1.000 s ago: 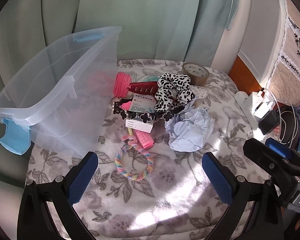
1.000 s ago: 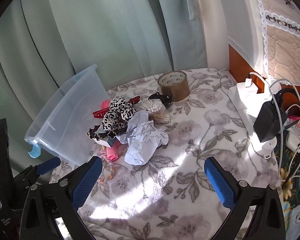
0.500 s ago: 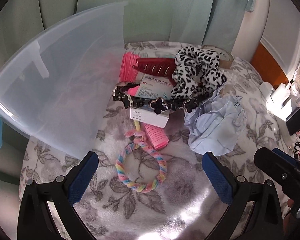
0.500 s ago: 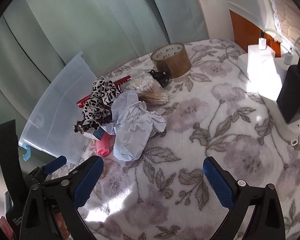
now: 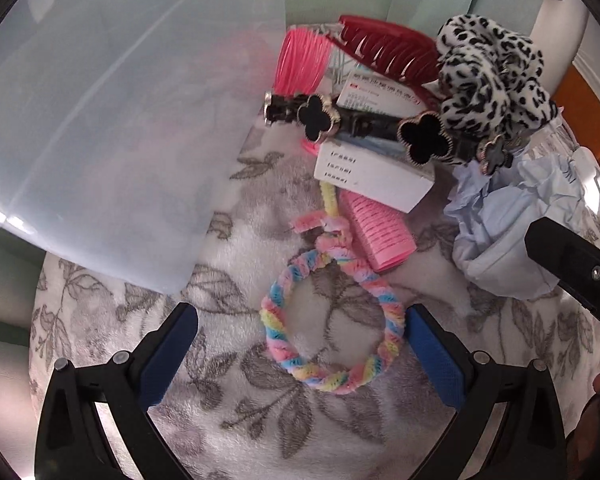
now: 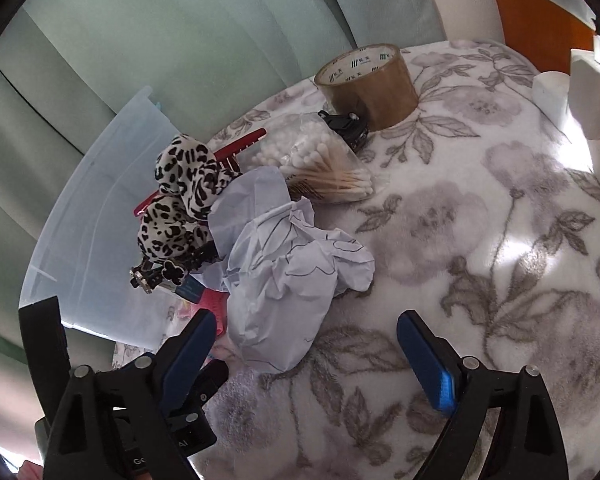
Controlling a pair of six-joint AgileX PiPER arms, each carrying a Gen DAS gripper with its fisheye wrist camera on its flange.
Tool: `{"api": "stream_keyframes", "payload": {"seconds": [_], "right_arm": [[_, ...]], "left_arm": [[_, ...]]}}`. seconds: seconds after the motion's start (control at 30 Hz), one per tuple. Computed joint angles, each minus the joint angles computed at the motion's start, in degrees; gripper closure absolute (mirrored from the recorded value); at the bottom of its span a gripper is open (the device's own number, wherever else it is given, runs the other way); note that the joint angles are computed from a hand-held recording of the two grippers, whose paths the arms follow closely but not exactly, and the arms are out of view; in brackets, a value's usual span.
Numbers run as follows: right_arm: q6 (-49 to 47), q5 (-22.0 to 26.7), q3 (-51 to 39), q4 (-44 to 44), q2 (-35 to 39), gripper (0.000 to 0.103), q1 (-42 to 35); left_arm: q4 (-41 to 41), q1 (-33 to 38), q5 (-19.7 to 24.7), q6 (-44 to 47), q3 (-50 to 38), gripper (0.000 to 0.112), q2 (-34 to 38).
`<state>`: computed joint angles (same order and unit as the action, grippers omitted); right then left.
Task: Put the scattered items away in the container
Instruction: 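Grasp the crumpled white paper with right gripper while left gripper grasps the rainbow ring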
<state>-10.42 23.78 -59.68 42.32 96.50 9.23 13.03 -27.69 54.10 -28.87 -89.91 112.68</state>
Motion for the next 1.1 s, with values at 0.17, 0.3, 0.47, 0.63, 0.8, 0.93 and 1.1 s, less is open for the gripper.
{"api": "stream_keyframes", "payload": {"seconds": [0.17, 0.3, 0.47, 0.63, 0.8, 0.93, 1.1], "right_arm": [[-4.54, -0.73, -0.04, 4.80, 0.87, 0.020, -0.78], [-8.00, -0.66, -0.05, 8.37, 1.30, 0.026, -1.00], [-12.48, 0.82, -0.39, 12.68, 1.57, 0.044, -1.14], [-8.82, 1.06, -0.40, 9.89, 0.51, 0.046, -0.82], [-3.80, 0.71, 0.59, 5.73, -2.33, 0.048, -0.51], [0.39, 0.84, 1.14, 2.20, -5.01, 0.048, -0.35], [4.27, 0.97, 2.53, -0.51, -8.37, 0.049, -0.26]], "left_arm": [[-2.58, 1.54, -0.38, 1.34, -1.26, 0.009, 1.08], [-3.84, 2.23, 0.17, 2.47, -2.84, 0.009, 1.96], [-3.63, 2.09, 1.21, 2.42, -5.19, 0.009, 3.23], [-1.79, -0.28, 1.83, -0.10, -2.96, 0.013, 0.73], [-0.95, -2.12, 2.76, 1.08, -4.26, 0.029, 0.30], [-2.10, -2.24, 3.77, 2.26, -5.80, 0.044, 0.36], [-2.65, -2.58, 5.58, 3.07, -8.32, 0.052, 0.98]]}}
